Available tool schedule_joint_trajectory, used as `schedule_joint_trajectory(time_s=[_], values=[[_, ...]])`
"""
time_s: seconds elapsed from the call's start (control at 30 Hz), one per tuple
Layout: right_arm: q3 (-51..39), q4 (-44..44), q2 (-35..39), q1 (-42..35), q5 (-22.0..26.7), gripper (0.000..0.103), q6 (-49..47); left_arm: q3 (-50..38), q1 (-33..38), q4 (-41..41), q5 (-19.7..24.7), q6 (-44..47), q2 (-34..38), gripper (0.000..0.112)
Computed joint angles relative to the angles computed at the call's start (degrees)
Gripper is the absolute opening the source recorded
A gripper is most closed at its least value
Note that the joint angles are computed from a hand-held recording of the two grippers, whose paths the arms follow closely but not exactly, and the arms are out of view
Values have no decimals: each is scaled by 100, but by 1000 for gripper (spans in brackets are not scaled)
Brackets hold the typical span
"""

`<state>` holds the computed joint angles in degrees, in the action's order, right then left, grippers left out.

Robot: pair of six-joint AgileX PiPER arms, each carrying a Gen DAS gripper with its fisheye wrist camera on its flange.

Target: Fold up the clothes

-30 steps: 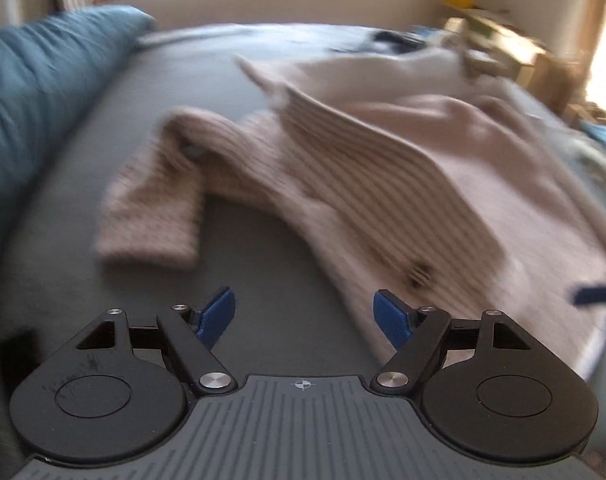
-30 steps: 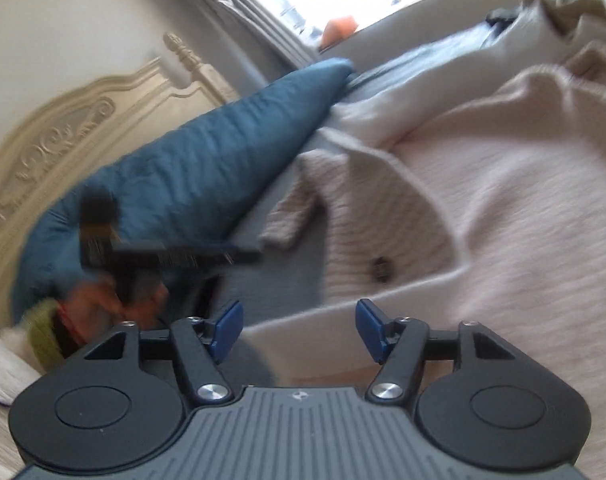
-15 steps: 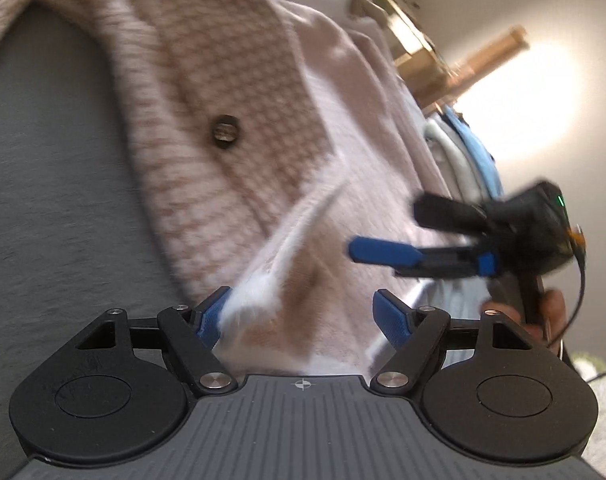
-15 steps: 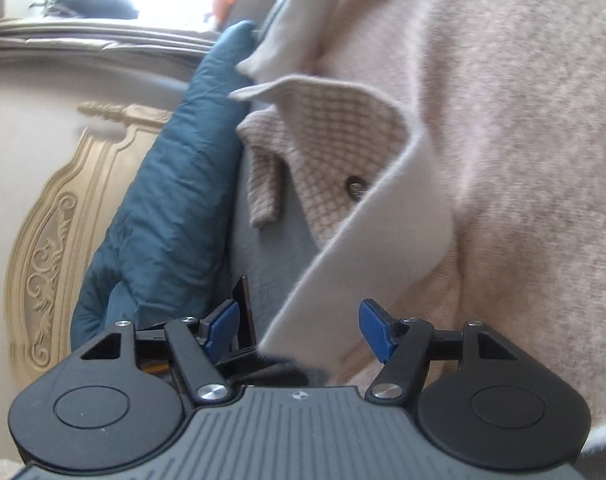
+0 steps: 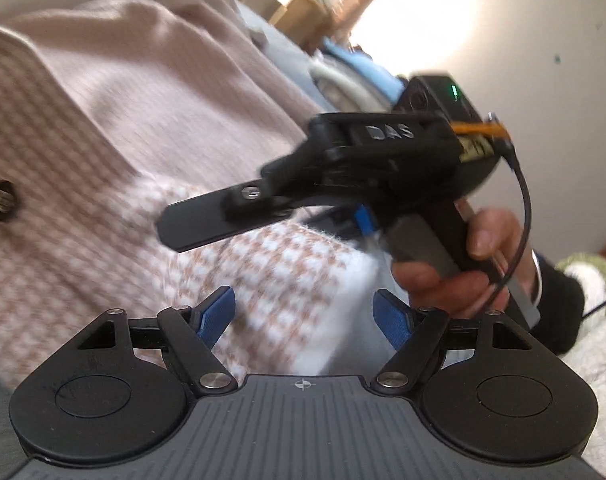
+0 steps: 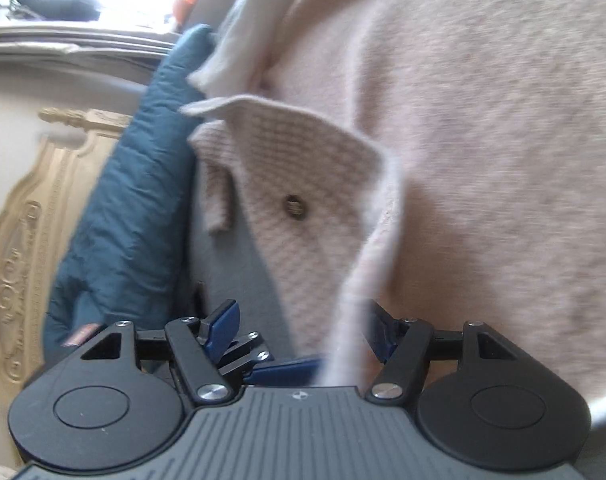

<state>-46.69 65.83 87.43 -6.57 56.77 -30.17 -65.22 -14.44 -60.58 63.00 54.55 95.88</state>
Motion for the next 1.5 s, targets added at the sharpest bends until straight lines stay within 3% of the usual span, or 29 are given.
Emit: schedule_joint_trajectory(time_s=[0.1, 0.17, 0.23, 0.27, 0.4, 0.6, 0.67, 0.7, 0.73, 0.8, 0.83, 0.93, 1.03, 1.13, 1.23, 1.37, 1.4, 1.47, 1.5], values=[[69, -496, -16, -1, -199, 59, 30, -17, -135, 234, 198, 193, -17, 76], [168, -644, 0, -5, -364, 46, -70, 27, -54, 442, 296, 222, -102, 76], [264, -693, -44, -5, -569, 16, -257, 66, 62, 668, 386, 189, -180, 76], [340, -601, -111, -23, -671, 7, -493, 80, 118, 791, 417, 129, -204, 76], [630, -380, -477, -126, -1143, 4, -1383, 202, 344, 1334, 401, -282, -233, 76], [894, -705, -381, -272, -1712, 4, -1697, 396, 616, 1459, 201, -530, -280, 76], [749, -1078, -438, -291, -1538, 6, -1531, 386, 714, 1372, 101, -551, -315, 76], [632, -1341, -464, -291, -1429, 12, -1370, 424, 797, 1333, 43, -503, -362, 76], [434, -1769, -515, -252, -1315, 28, -1032, 458, 880, 1294, -14, -456, -407, 76], [100, -2528, -766, -110, -1258, 49, -421, 511, 1013, 1209, -132, -359, -465, 76], [-16, -2642, -907, -82, -1289, 55, -361, 517, 1012, 1165, -205, -309, -440, 76], [-568, -2399, -948, -9, -1177, 59, -517, 506, 983, 1087, -405, -222, -337, 76], [-1433, -2242, -371, 631, -1350, 60, -481, 560, 1009, 934, -484, -193, -250, 76], [-2552, -2333, 554, 1473, -1708, 68, -558, 697, 1182, 681, -449, -30, -253, 76], [-3966, -3117, 1685, 2276, -2051, 71, -158, 870, 1420, 458, -391, 115, -295, 76], [-6209, -4285, 3314, 2878, -1772, 71, 724, 996, 1687, 249, -270, 241, -227, 76], [-6782, -4500, 3722, 2962, -1621, 68, 912, 1019, 1747, 209, -244, 285, -197, 76], [-7928, -5081, 4490, 3080, -1132, 37, 1290, 1038, 1852, 125, -178, 375, -103, 76], [-8501, -5344, 4844, 3106, -844, 5, 1464, 1039, 1902, 78, -135, 415, -50, 76]])
